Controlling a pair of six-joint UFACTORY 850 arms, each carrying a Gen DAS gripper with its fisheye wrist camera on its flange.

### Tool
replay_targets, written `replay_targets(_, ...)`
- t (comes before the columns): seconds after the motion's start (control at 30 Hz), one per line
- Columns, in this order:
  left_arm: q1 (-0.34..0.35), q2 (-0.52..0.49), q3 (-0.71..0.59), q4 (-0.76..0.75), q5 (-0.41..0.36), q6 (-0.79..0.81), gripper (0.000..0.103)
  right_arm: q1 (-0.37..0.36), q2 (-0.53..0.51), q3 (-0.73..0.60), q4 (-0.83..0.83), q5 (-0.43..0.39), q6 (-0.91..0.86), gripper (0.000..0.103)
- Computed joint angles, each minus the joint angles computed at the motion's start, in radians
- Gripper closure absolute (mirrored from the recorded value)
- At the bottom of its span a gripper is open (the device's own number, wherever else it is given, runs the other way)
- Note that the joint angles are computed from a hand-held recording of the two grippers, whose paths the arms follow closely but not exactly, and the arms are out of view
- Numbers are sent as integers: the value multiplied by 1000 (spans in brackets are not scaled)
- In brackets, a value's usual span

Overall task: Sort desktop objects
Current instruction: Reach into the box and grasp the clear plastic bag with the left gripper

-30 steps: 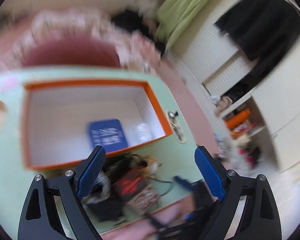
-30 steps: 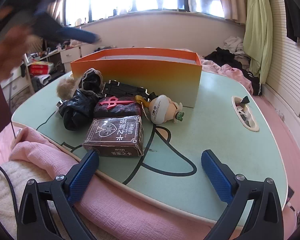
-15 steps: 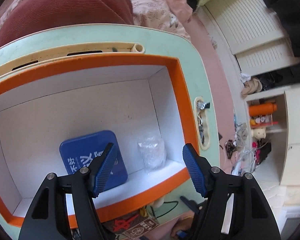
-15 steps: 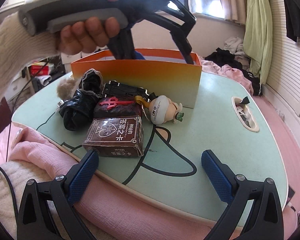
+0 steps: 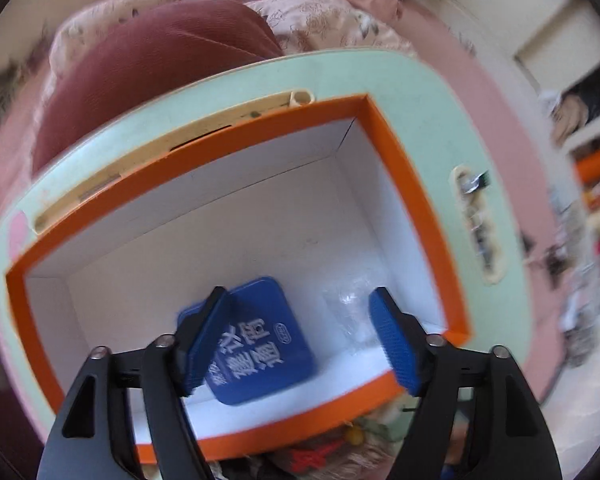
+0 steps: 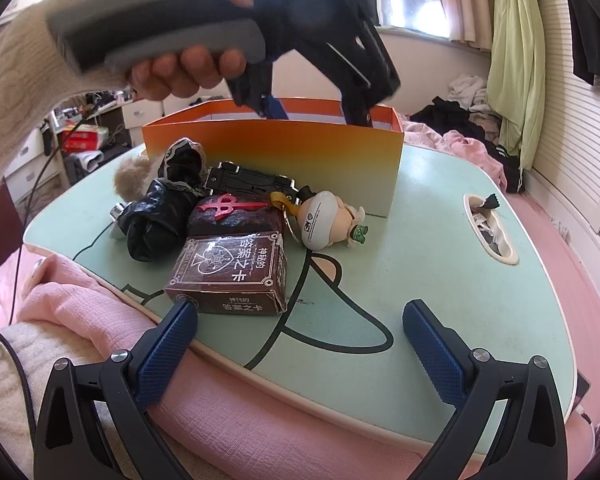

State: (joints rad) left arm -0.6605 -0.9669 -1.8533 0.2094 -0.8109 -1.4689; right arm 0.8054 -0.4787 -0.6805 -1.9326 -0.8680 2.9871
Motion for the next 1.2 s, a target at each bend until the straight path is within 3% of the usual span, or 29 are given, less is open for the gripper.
replay_targets(0.07,1,1,10,27,19,-24,15,0,1,-2,2,1,-3,0)
replay_targets(0.13,6,16,49,60,80,-55,17,1,0,-4,6,0,-7,0)
replay_targets(0.2,10,24,73,88,125,-88,41,2,-1,-4,5,-1,-4,1)
replay_targets(0.27,5,17,67,129,65,-136,88,1,-2,-4,6,-1,-4,0)
replay_targets(0.3,7,24,80,134,59,-147,94,3,-2,-6,9,-1,-6,0)
replay_targets(0.37,13,66,153,133,134,-154,94,4,-2,-8,14,-1,-11,0)
replay_targets(0.47,15,117,239,176,184,-231,95,3,-2,-9,14,-1,-12,0)
replay_targets(0.63,-7,237,390,382,307,-493,97,3,-3,-11,17,-1,-16,0)
replay_targets(0.7,-30,285,430,499,311,-605,98,3,-3,-9,16,-2,-14,0)
replay_targets(0.9,-138,378,498,799,226,-862,98,4,-4,-11,22,-2,-18,0)
replay_targets(1.0,-149,333,440,740,169,-777,96,4,-5,-11,23,-2,-19,0)
replay_targets(1.07,-124,278,372,598,146,-627,69,3,-5,-13,26,-1,-24,0)
replay_targets(1.1,-108,249,339,553,136,-578,65,3,-5,-11,22,-2,-20,0)
replay_targets(1.2,-75,168,242,458,154,-425,64,3,-5,-10,22,-3,-19,0)
